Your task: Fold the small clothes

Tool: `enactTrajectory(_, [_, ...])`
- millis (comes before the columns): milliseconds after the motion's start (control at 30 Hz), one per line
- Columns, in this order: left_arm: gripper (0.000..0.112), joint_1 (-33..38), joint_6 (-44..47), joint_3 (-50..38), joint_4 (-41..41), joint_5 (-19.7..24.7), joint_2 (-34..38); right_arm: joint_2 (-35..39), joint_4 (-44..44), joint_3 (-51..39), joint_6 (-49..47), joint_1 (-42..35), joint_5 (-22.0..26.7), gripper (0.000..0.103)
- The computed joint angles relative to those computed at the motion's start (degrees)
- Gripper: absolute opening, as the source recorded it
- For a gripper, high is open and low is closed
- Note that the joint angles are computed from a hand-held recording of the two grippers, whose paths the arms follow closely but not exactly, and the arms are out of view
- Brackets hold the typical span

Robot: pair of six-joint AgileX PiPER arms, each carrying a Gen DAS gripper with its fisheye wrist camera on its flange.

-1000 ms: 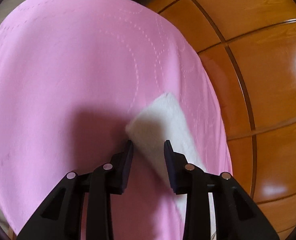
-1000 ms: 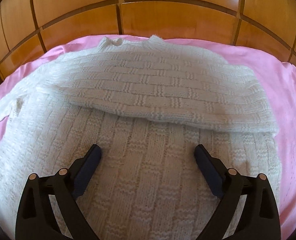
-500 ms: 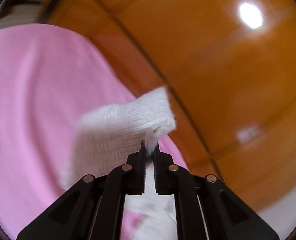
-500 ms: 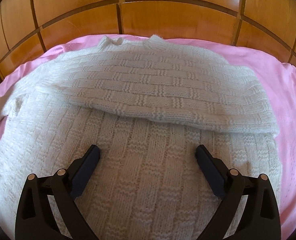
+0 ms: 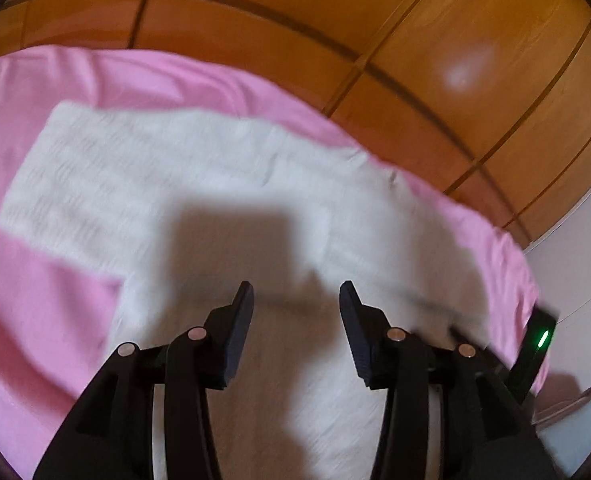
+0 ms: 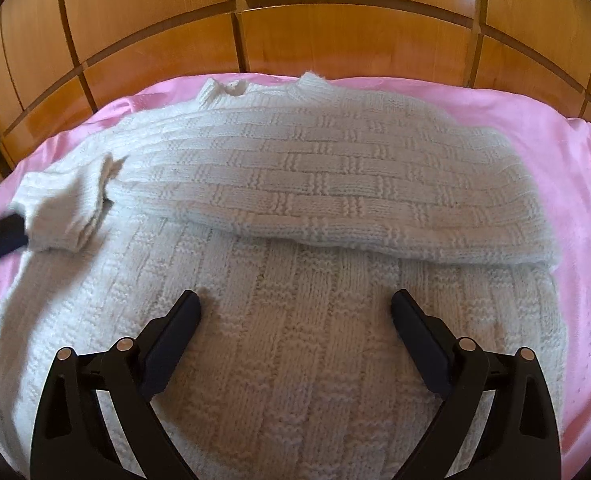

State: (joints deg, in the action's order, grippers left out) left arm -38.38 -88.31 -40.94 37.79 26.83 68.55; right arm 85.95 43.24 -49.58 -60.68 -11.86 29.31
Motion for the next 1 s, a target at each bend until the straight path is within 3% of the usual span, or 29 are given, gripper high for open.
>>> enactTrajectory(67, [0.043,-5.2,-8.6,5.1,5.9,4.8,-4.3,-0.4,2.3,-1.9,-0.5,-1.8,6.0,0.073])
enactTrajectory(133, [0.043,-6.7,-11.7,8.7,6.7,6.3,-6.9,1.4,4.4,-6.3,0.9,-2.6,16.5,0.062])
enactTrajectory(267, [0.041,-7.4,-17.1,12.5,9.8,5.3,-7.8,6.6,4.4,-12.7,6.9,5.8,24.9,0.058])
enactTrajectory(400, [0.042,-9.1,-20.5,14.2,12.6,5.6,-8.0,12.3,1.0,-18.0,16.4,16.5,21.6,0.056])
enactTrajectory(467, [0.042,-9.5,-21.5,14.6,13.7,5.6,-8.0,12.8,-3.8,-19.2,21.7,21.8,16.8,0.049])
enactTrajectory(500, [0.042,-9.5,-22.3,15.0,14.5,5.2,-8.1,12.7,-7.2,-20.1,24.7,23.9,15.1,0.021])
enactTrajectory(533, [0.042,-9.8,-22.9,15.5,15.0,5.3,-8.6,12.5,-8.7,-20.7,26.0,24.9,14.9,0.006])
enactTrajectory(633, [0.042,-9.7,-24.8,16.2,16.8,4.6,-8.3,7.6,-7.0,-21.3,22.3,24.4,14.8,0.005])
enactTrajectory(767, [0.042,-11.8,-26.0,16.2,17.2,6.9,-8.4,2.6,0.0,-27.7,17.9,17.9,20.6,0.005])
enactTrajectory(833, [0.042,-12.9,-26.4,16.0,17.3,8.1,-8.1,2.6,2.8,-32.7,17.2,12.2,24.9,0.005])
enactTrajectory(1000, [0.043,-14.4,-26.9,15.4,17.1,9.9,-7.5,5.0,4.9,-37.4,16.3,-0.4,28.6,0.005])
